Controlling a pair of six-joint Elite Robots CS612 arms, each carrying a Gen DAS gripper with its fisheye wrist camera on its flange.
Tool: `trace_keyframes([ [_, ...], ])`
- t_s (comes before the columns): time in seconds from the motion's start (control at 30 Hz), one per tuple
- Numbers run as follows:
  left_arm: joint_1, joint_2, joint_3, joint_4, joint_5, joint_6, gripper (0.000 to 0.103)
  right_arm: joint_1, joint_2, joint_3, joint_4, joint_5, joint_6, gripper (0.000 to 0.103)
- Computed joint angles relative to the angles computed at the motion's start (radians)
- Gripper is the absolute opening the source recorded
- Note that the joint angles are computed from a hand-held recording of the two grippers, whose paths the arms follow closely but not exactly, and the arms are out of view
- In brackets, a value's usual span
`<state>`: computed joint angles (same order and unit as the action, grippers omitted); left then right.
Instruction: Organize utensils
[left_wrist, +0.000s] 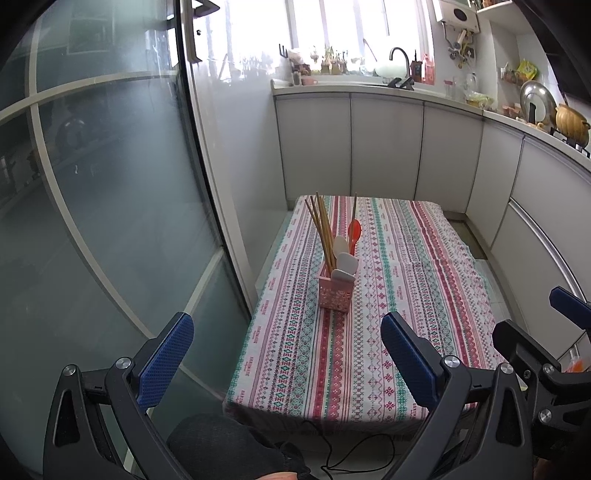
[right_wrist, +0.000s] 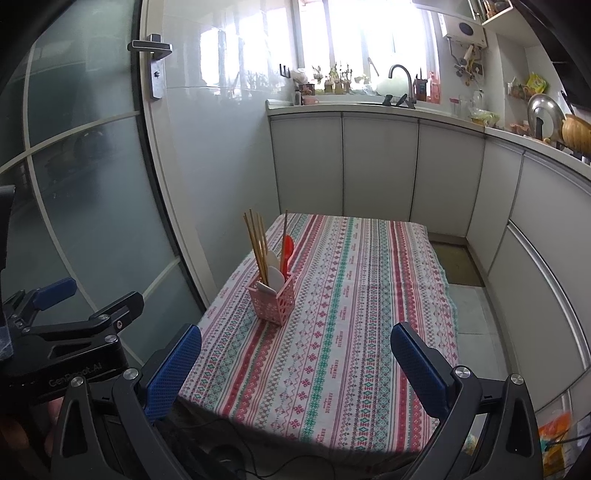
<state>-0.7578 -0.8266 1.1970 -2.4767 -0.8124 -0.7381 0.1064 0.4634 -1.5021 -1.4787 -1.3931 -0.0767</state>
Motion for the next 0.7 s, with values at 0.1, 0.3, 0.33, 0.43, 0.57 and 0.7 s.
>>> trace_keyframes([
  [0.1,-0.002,0.0,-0.002,-0.003,0.003,0.002,0.102,0.001,-0.002,0.001,-0.003,-0.004,0.001,0.103],
  [0.3,-0.005,-0.001,-0.006,-0.006,0.006,0.006,0.102,0.0,-0.004,-0.001,-0.006,-0.008,0.002,0.103],
  [0.33,-0.005,-0.001,-0.007,-0.007,0.007,0.006,0.102,0.0,-0.003,-0.002,-0.007,-0.008,0.002,0.103],
  [0.43,-0.005,0.0,-0.01,-0.008,0.007,0.011,0.102,0.001,-0.005,-0.001,-0.007,-0.012,0.002,0.103],
  [0.57,-0.008,-0.002,-0.012,-0.021,0.017,0.018,0.102,0.001,-0.008,-0.001,-0.012,-0.017,0.004,0.103],
  [0.7,-0.008,-0.003,-0.014,-0.024,0.014,0.023,0.102,0.001,-0.012,-0.005,-0.012,-0.031,0.008,0.103],
])
